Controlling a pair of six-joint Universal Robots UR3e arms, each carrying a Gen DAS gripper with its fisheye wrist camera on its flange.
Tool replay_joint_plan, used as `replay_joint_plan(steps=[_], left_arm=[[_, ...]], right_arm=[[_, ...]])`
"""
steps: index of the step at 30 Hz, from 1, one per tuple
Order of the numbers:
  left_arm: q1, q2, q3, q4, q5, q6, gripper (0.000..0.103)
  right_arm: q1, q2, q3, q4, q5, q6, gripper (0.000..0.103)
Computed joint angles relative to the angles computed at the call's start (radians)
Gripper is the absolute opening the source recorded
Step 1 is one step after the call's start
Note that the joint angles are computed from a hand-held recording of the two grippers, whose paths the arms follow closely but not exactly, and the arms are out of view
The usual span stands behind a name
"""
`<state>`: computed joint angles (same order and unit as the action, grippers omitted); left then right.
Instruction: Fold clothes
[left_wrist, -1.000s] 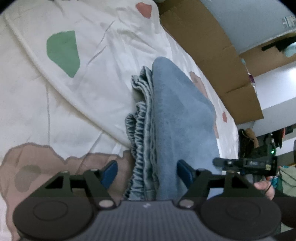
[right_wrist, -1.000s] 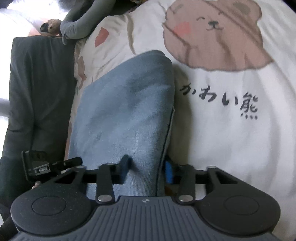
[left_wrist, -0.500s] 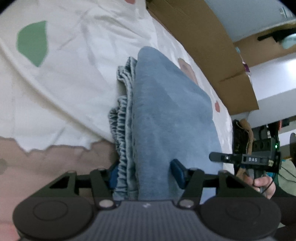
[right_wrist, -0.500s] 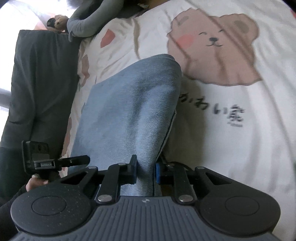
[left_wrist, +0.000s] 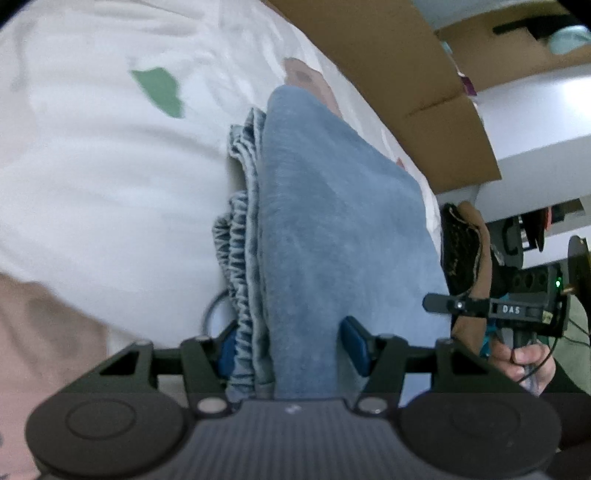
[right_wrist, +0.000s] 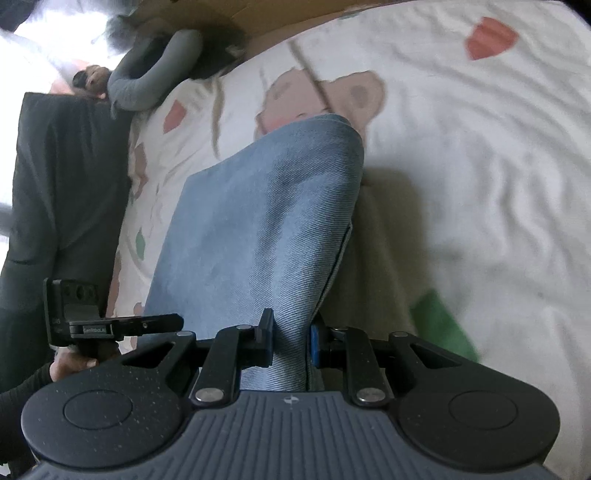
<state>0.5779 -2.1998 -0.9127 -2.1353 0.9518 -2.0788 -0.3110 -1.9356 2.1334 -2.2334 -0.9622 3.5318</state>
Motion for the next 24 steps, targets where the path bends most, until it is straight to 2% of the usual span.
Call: replay_joint_plan(steps=[6,8,13,18,20,24], left_arm=[[-0.063,0.084,-0.132,0.043,-0.013,-0.014,0.061],[-0.057,0.086,-0.122,0.005,-0.008,0.007,0.059],[-0.067,0.145,-0.212,0.015,-0.029,0.008,0.058],[-0.073,0.156,-0.224,0.029,-0.022,-0.014,0.06],[-0.063,0.157,-0.224,0.041,-0.024,-0.026,0.073],[-0.053,0.143,-0.215,0.054,-0.041,-0.062,0.082]], right_arm=[[-0.156,-0.195,0.0,0.289,0.018,-0.146,0.018],[-0.216,-0.259,-0.009,0.394,0.02,-0.196,0.018],[-0.339,-0.373,-0.017,0.589,0.017,-0.308,0.018],[-0.339,-0.367,0.016,0.579,-0.016,-0.32,0.018],[-0.318,-0.342,0.036,0.541,-0.044,-0.301,0.02],[-0.286,-0.303,0.062,0.484,-0.082,-0.279,0.027]])
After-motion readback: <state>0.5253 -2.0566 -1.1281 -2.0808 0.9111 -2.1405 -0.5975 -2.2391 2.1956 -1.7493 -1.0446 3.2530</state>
